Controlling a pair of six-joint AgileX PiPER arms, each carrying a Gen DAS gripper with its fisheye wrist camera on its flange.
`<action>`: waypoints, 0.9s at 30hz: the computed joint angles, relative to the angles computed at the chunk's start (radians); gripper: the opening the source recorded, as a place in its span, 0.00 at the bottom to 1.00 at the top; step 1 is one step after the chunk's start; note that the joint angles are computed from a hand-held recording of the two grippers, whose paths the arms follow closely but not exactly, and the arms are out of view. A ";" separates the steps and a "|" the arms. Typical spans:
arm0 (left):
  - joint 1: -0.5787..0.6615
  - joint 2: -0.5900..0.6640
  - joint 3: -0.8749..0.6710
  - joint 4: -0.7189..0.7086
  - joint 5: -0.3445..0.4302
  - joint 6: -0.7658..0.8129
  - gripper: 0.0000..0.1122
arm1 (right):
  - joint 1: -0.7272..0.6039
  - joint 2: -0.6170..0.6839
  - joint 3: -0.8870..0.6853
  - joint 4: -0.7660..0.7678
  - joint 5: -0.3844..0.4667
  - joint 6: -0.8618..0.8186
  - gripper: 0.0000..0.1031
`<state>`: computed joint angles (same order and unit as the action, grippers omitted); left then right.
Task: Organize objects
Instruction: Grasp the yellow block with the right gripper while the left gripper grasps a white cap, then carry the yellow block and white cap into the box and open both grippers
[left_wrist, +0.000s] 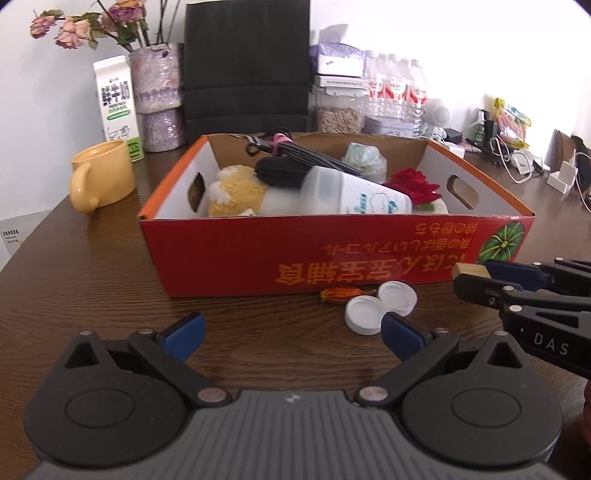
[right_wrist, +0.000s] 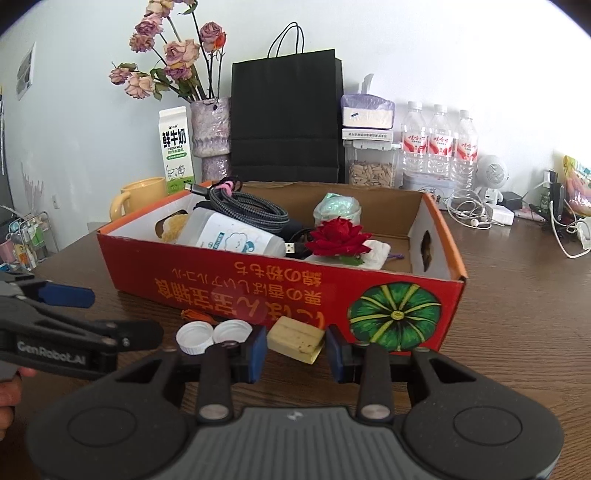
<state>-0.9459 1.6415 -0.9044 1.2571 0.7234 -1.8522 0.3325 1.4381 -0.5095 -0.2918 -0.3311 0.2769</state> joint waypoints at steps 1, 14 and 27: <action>0.001 0.010 -0.011 -0.004 -0.005 0.010 0.92 | -0.017 -0.005 0.008 -0.025 -0.008 0.019 0.32; 0.028 0.102 -0.108 -0.066 -0.037 0.074 0.87 | -0.159 -0.028 0.042 -0.228 -0.059 0.170 0.32; -0.004 0.053 -0.031 0.111 -0.087 -0.125 0.26 | -0.146 -0.035 0.049 -0.194 -0.060 0.140 0.32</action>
